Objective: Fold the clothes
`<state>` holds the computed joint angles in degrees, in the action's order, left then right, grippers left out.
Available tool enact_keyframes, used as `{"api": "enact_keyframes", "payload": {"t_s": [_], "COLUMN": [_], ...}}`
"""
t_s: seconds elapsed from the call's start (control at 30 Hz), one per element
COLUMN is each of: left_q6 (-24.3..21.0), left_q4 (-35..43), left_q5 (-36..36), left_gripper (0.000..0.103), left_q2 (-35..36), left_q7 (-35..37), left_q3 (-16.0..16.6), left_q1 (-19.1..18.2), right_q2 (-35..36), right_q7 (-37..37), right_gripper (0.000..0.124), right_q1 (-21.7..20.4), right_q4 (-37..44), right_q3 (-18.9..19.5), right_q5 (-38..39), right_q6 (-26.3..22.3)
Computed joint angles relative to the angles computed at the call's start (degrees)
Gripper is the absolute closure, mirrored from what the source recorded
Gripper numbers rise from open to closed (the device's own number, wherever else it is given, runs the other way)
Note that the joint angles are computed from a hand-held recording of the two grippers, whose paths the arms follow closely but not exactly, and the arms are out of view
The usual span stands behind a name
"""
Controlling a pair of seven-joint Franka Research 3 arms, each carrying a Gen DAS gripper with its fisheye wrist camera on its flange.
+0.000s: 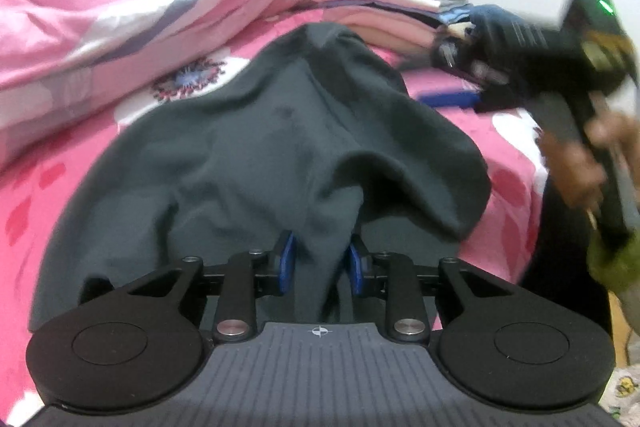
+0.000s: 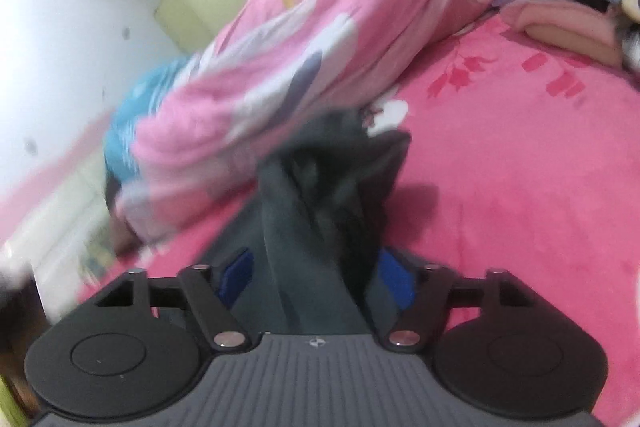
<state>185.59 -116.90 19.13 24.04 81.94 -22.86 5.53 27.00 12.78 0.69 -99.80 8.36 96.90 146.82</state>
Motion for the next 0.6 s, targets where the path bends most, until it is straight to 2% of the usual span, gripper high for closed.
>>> {"api": "enact_keyframes", "payload": {"t_s": [0.07, 0.2, 0.27, 0.33, 0.37, 0.43, 0.5, 0.53, 0.6], "left_q6": [0.83, 4.62, 6.7, 8.65, 9.52, 11.37, 12.81, 13.31, 14.31], "left_q4": [-1.08, -4.92, -7.0, -9.06, -9.97, -11.72, -13.02, -13.59, -14.69], "left_q5": [-0.56, -0.42, -0.79, -2.64, -3.77, -6.54, -9.61, -11.73, -17.06], "left_gripper": [0.065, 0.048, 0.046, 0.043, 0.041, 0.04, 0.04, 0.039, 0.04], "left_q2": [-0.88, -3.61, -5.67, -7.53, -8.28, -9.49, -10.29, -10.62, -11.22], "left_q7": [-1.3, -4.59, -6.11, -6.71, -6.9, -7.18, -7.47, -7.07, -5.53], "left_q3": [1.34, 3.0, 8.43, 14.72, 16.82, 19.68, 21.14, 22.14, 24.27], "left_q1": [-1.25, -1.71, -6.17, -11.64, -13.31, -15.39, -16.23, -17.1, -19.21], "right_q2": [3.94, 14.51, 20.56, 25.34, 28.2, 32.49, 36.4, 37.45, 39.73], "right_q7": [7.05, 26.13, 36.52, 43.66, 46.49, 50.92, 54.79, 55.94, 58.09], "right_gripper": [0.027, 0.025, 0.025, 0.025, 0.026, 0.032, 0.05, 0.053, 0.08], "right_q1": [-0.47, -0.79, 0.09, 0.82, 0.92, 1.42, 2.07, 2.51, 3.42], "right_q4": [5.66, 20.24, 28.86, 35.89, 40.27, 47.11, 53.7, 55.78, 60.35], "right_q3": [-0.02, 0.15, -0.68, -1.2, -1.21, -0.96, -0.71, -0.53, -0.14], "right_q5": [-2.02, -12.2, -18.43, -23.25, -25.6, -29.44, -33.4, -35.16, -38.68], "right_q6": [-1.79, -4.48, -5.82, -6.97, -8.75, -10.9, -13.54, -14.2, -15.77]}}
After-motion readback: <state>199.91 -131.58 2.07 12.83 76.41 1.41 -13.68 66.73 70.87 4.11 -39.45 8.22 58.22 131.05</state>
